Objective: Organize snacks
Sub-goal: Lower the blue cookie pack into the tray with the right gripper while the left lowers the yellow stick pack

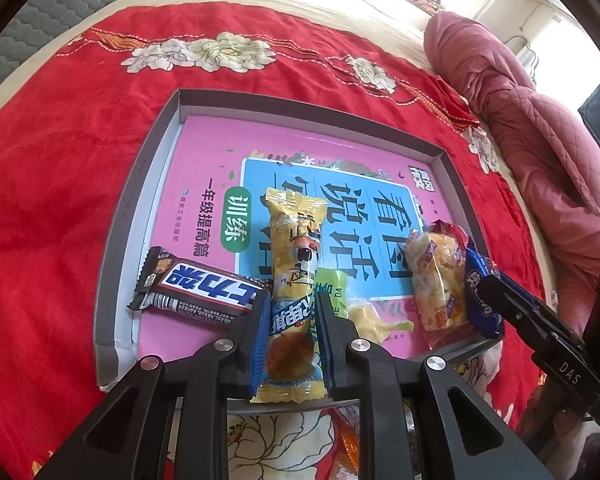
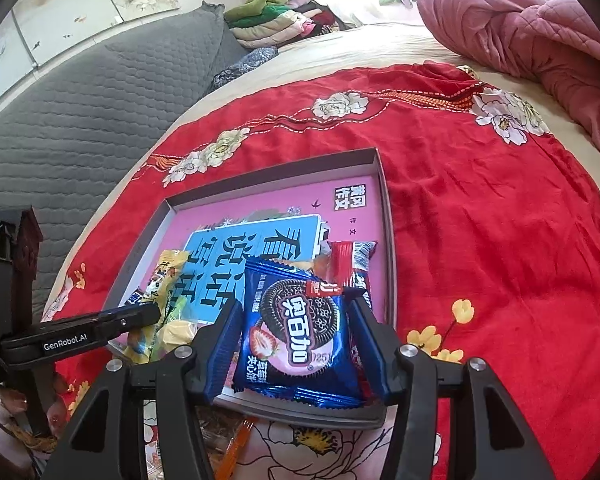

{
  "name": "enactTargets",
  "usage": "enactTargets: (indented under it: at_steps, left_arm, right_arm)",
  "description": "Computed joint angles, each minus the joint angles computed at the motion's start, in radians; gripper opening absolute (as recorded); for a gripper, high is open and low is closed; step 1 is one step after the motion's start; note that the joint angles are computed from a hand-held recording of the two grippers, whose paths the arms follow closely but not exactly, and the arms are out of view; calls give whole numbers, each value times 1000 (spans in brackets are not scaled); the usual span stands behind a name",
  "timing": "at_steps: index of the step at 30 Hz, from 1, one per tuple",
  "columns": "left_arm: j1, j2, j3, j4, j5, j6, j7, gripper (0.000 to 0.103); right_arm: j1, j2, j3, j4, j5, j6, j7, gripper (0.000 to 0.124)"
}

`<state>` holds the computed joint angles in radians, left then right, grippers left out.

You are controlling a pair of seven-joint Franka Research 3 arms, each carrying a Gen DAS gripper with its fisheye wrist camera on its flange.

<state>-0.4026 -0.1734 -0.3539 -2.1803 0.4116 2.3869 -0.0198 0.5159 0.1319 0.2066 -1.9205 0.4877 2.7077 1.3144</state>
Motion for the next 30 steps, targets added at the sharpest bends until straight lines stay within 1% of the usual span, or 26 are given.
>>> enactTargets:
  at_steps: [13, 18, 24, 30]
  left_arm:
    - [0, -13, 0, -7, -6, 6, -1, 24]
    - [0, -18, -1, -9, -8, 10, 0, 29]
    - [1, -20, -1, -9, -11, 12, 4, 31]
    - [2, -27, -1, -14, -16, 25, -1, 38]
  right_arm:
    - [-5, 0, -8, 3, -20, 3, 31, 55]
    - [-21, -4, 2, 5, 73, 1, -18, 55]
    - [-21, -2, 0, 10, 93, -6, -22, 55]
    - [-20, -3, -2, 11, 91, -6, -25, 56]
